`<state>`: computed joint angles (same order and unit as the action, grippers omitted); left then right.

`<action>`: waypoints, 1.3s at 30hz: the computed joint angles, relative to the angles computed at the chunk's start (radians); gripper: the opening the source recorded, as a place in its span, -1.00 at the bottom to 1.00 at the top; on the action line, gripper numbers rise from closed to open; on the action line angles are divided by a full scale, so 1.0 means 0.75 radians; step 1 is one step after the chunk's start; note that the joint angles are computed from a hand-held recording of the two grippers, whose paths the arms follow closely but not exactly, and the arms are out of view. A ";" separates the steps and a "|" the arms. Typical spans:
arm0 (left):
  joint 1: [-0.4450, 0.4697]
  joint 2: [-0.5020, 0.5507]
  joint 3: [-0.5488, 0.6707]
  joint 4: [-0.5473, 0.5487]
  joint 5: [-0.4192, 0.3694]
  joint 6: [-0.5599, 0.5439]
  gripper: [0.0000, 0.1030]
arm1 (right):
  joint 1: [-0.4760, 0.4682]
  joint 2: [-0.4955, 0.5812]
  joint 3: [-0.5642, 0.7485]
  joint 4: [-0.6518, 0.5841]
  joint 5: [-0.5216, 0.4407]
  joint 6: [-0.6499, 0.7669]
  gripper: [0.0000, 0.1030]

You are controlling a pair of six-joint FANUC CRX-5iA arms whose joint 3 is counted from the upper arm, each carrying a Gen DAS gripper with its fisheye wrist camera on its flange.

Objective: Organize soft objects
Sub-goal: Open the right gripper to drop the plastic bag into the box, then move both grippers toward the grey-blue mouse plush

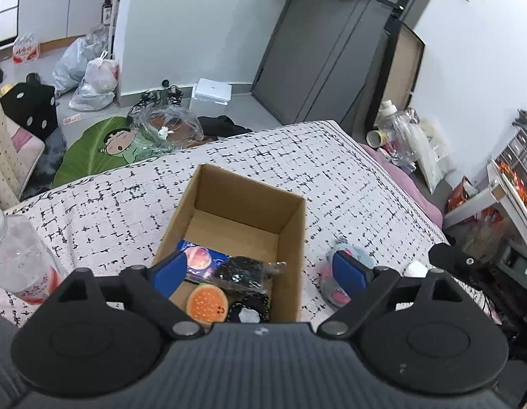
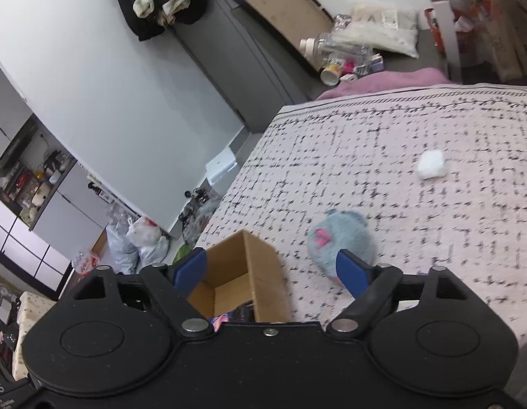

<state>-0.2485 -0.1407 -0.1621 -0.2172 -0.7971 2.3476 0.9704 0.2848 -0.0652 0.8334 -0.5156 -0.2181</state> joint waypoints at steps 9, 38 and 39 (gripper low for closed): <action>-0.117 0.077 0.118 -0.096 -0.082 0.074 0.83 | -0.055 -0.098 -0.142 0.056 0.030 -0.057 0.70; -0.298 0.435 0.431 -0.216 -0.099 0.137 0.90 | -0.302 -0.134 -0.357 0.076 0.245 -0.156 0.82; -0.298 0.447 0.439 -0.215 -0.095 0.133 0.90 | -0.314 -0.126 -0.358 0.080 0.264 -0.162 0.82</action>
<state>-0.4719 0.1948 0.1674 -0.3785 -0.8685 2.4475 0.7349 0.1902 -0.3338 0.8936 -0.3177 -0.3397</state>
